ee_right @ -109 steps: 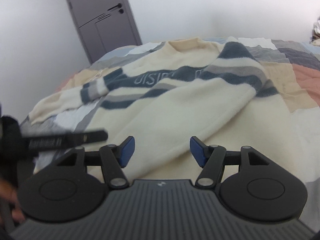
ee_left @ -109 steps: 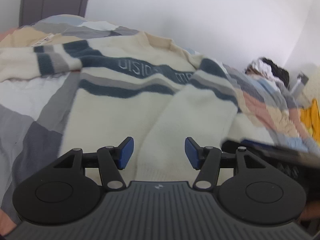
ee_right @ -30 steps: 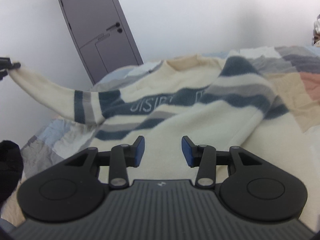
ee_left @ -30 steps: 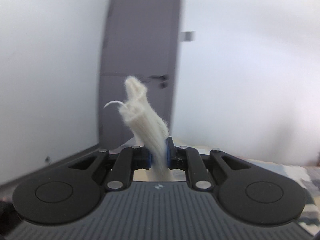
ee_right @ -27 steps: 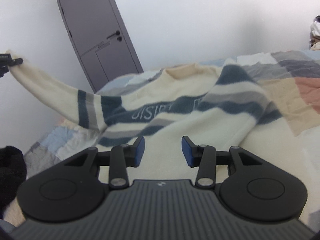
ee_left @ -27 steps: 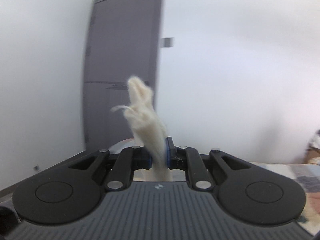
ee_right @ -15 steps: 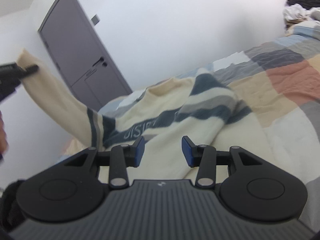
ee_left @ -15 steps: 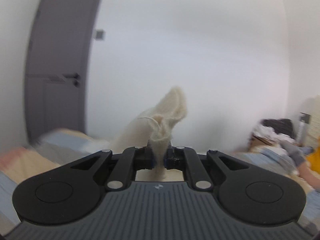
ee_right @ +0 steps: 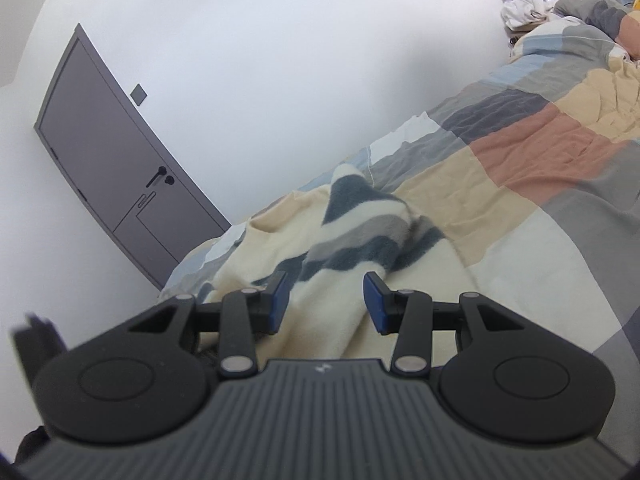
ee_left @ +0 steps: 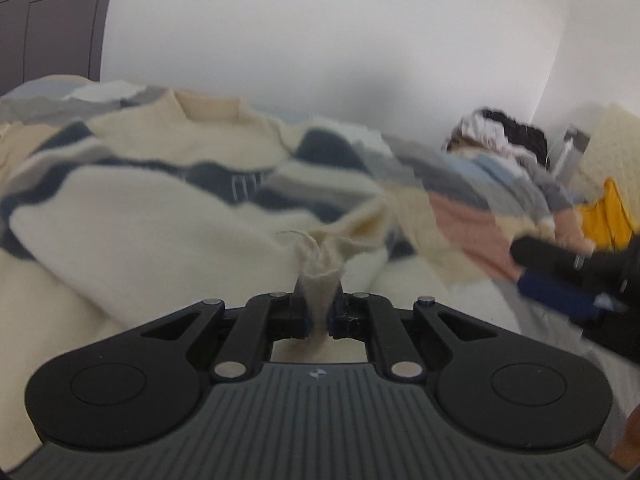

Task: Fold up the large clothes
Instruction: 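Lay the held cuff across the sweater body and open the left gripper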

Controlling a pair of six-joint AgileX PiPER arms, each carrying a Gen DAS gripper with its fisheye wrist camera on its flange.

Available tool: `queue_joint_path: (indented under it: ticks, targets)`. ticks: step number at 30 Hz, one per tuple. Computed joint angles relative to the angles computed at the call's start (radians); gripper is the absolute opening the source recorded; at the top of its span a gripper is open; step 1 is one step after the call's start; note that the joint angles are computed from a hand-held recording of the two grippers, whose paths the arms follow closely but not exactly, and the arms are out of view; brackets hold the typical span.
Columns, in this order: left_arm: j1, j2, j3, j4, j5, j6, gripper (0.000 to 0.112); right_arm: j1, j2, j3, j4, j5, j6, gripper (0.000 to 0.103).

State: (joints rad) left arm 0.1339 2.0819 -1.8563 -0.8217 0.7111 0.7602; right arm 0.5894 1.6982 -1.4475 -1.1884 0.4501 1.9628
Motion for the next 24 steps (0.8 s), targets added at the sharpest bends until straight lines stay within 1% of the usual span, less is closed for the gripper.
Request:
queue_joint_path:
  ticks: [2, 4, 5, 6, 7, 8, 9, 10, 14, 17, 20, 22, 23, 24]
  targets:
    - [0.001, -0.014, 0.044, 0.011, -0.008, 0.024, 0.010, 0.003, 0.009, -0.007, -0.006, 0.008, -0.012, 0.045]
    - [0.010, -0.029, 0.057, 0.011, -0.001, 0.031, 0.011, 0.016, 0.016, -0.019, -0.023, 0.033, -0.027, 0.045]
    - [0.020, -0.033, 0.025, 0.040, 0.034, -0.011, 0.013, 0.020, 0.017, -0.019, -0.046, 0.039, -0.012, 0.045]
    - [0.029, -0.030, -0.007, 0.062, 0.068, -0.053, 0.023, 0.024, 0.016, -0.016, -0.072, 0.045, 0.007, 0.045]
    - [0.038, -0.026, -0.038, 0.079, 0.103, -0.086, 0.043, 0.027, 0.016, -0.014, -0.090, 0.052, 0.016, 0.045]
    - [0.038, -0.021, -0.079, 0.107, 0.127, -0.129, 0.054, 0.030, 0.017, -0.015, -0.097, 0.056, 0.016, 0.045]
    - [0.050, -0.034, -0.080, 0.120, 0.142, -0.134, 0.067, 0.032, 0.017, -0.015, -0.100, 0.058, 0.014, 0.045]
    - [0.063, -0.055, -0.059, 0.115, 0.141, -0.112, 0.068, 0.034, 0.017, -0.014, -0.097, 0.058, 0.009, 0.045]
    - [0.145, -0.107, -0.028, 0.089, 0.204, -0.038, 0.071, 0.044, 0.028, -0.036, -0.037, 0.061, -0.067, 0.045]
    - [0.215, -0.136, -0.011, 0.103, 0.223, -0.027, 0.072, 0.050, 0.043, -0.063, 0.038, 0.047, -0.160, 0.045]
    - [0.273, -0.148, -0.009, 0.157, 0.244, -0.067, 0.072, 0.057, 0.067, -0.104, 0.143, 0.044, -0.281, 0.045]
    - [0.309, -0.141, -0.017, 0.174, 0.270, -0.092, 0.072, 0.060, 0.085, -0.127, 0.204, 0.041, -0.349, 0.059]
    - [0.328, -0.137, -0.016, 0.170, 0.280, -0.101, 0.072, 0.060, 0.096, -0.142, 0.239, 0.042, -0.383, 0.062]
    - [0.344, -0.132, -0.015, 0.167, 0.287, -0.113, 0.072, 0.062, 0.107, -0.157, 0.269, 0.049, -0.414, 0.063]
